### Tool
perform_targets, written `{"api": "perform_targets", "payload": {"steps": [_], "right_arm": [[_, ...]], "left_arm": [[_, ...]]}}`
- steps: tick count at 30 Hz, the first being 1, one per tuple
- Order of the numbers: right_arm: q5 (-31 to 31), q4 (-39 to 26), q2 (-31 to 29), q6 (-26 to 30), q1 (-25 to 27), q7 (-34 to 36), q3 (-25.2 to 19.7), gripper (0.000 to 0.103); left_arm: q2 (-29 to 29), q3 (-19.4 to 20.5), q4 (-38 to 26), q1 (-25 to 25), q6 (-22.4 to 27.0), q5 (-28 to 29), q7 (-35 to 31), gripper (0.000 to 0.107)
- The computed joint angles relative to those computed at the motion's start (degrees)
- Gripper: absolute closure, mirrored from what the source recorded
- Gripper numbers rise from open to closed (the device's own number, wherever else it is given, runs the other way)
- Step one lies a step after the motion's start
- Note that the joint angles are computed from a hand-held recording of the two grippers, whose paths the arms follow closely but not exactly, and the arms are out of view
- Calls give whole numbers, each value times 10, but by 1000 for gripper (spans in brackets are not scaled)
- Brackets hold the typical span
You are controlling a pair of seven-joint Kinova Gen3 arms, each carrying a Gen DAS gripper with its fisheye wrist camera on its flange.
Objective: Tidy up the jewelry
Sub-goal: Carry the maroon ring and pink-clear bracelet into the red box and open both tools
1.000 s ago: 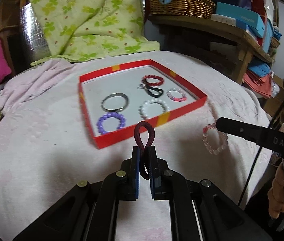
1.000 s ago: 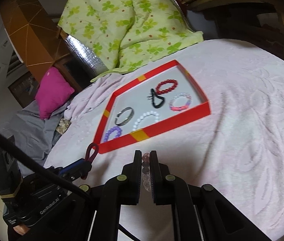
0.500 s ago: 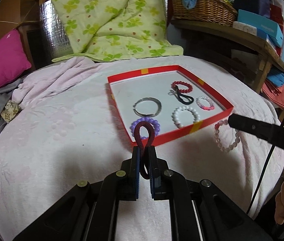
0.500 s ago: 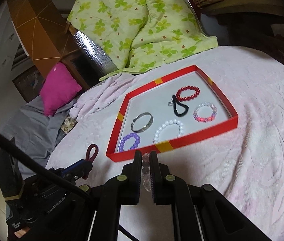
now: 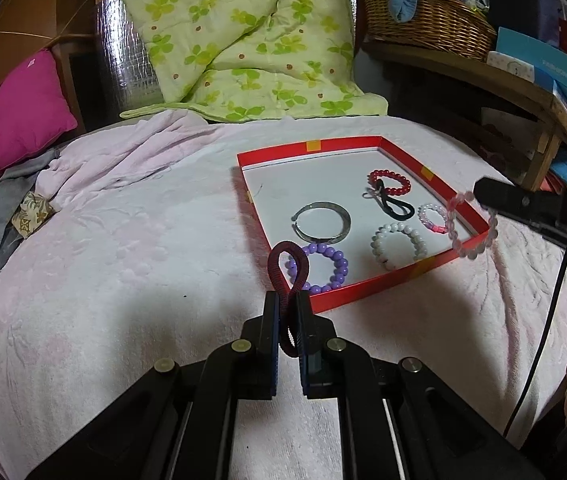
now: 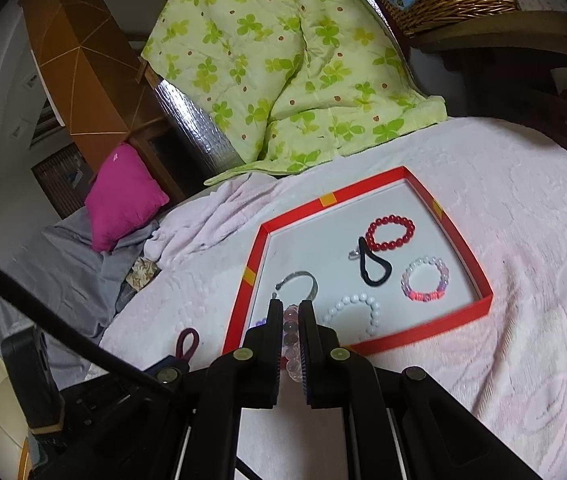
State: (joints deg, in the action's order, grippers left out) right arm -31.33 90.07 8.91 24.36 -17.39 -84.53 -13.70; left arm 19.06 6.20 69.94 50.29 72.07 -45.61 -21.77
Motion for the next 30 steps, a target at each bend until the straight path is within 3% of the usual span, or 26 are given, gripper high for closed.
{"api": "perform_targets", "payload": {"steps": [10, 17, 22, 30], "right_arm": [[8, -63, 38, -7, 5, 3, -5, 94], [-14, -110, 80, -6, 43, -5, -23, 94], [-62, -162, 130, 46, 84, -5, -42, 94], [-29, -251, 196, 114, 55, -49, -23, 94]], "left_arm": [[11, -6, -11, -1, 3, -1, -9, 99], [16, -12, -21, -8, -23, -8, -31, 99], [19, -20, -37, -27, -58, 2, -50, 99], [74, -45, -134, -73, -74, 48, -149, 99]]}}
